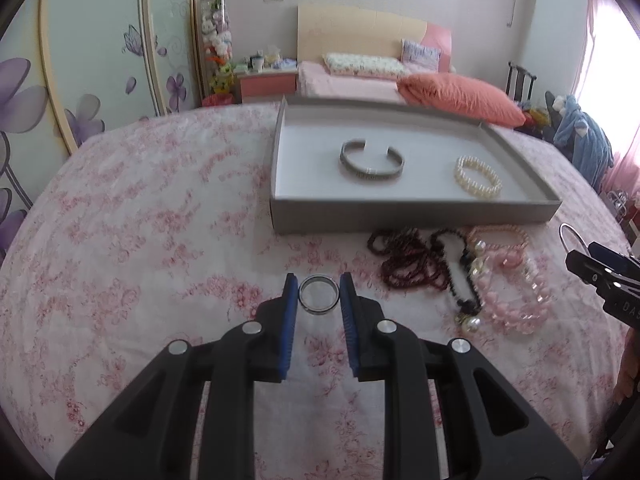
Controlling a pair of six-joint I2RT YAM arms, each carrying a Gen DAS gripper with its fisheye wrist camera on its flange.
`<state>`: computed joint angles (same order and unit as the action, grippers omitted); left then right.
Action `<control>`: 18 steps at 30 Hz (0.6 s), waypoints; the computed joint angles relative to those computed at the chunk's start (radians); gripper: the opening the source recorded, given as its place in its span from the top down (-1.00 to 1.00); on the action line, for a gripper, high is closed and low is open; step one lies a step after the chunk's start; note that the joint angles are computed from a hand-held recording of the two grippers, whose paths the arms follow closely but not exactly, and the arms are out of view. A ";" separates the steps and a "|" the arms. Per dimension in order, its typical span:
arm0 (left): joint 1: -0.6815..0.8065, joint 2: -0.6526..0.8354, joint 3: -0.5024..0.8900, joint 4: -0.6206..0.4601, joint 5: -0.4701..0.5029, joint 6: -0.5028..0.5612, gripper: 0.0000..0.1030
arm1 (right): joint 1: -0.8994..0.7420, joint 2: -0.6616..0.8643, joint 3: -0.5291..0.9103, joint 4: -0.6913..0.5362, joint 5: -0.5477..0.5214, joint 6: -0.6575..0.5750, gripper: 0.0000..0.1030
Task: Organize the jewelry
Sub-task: 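Carry the ring and hoop bangle over the tray and release them inside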
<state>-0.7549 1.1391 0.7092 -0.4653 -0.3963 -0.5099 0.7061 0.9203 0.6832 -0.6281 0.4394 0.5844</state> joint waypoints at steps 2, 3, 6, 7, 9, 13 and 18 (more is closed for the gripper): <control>-0.028 -0.033 -0.001 0.002 -0.038 -0.007 0.57 | 0.036 -0.017 0.012 0.002 0.046 0.010 -0.41; -0.045 -0.049 0.000 0.004 -0.063 -0.011 0.57 | 0.063 -0.029 0.018 0.005 0.079 0.016 -0.41; -0.111 -0.091 0.005 0.013 -0.152 -0.025 0.57 | 0.147 -0.054 0.030 0.024 0.186 0.030 -0.41; -0.136 -0.105 0.007 0.019 -0.188 -0.028 0.57 | 0.168 -0.063 0.033 0.032 0.215 0.028 -0.41; -0.177 -0.126 0.010 0.032 -0.248 -0.032 0.57 | 0.226 -0.082 0.030 0.058 0.294 0.028 -0.42; -0.262 -0.152 0.017 0.071 -0.371 -0.026 0.57 | 0.327 -0.106 0.018 0.134 0.440 0.002 -0.42; -0.327 -0.153 0.030 0.117 -0.458 0.012 0.57 | 0.427 -0.132 -0.006 0.227 0.602 -0.071 -0.42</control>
<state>-1.0818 0.9857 0.7396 -0.3479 -0.8545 -0.4974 1.1333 0.7879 0.6774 -0.4011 1.0410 0.5135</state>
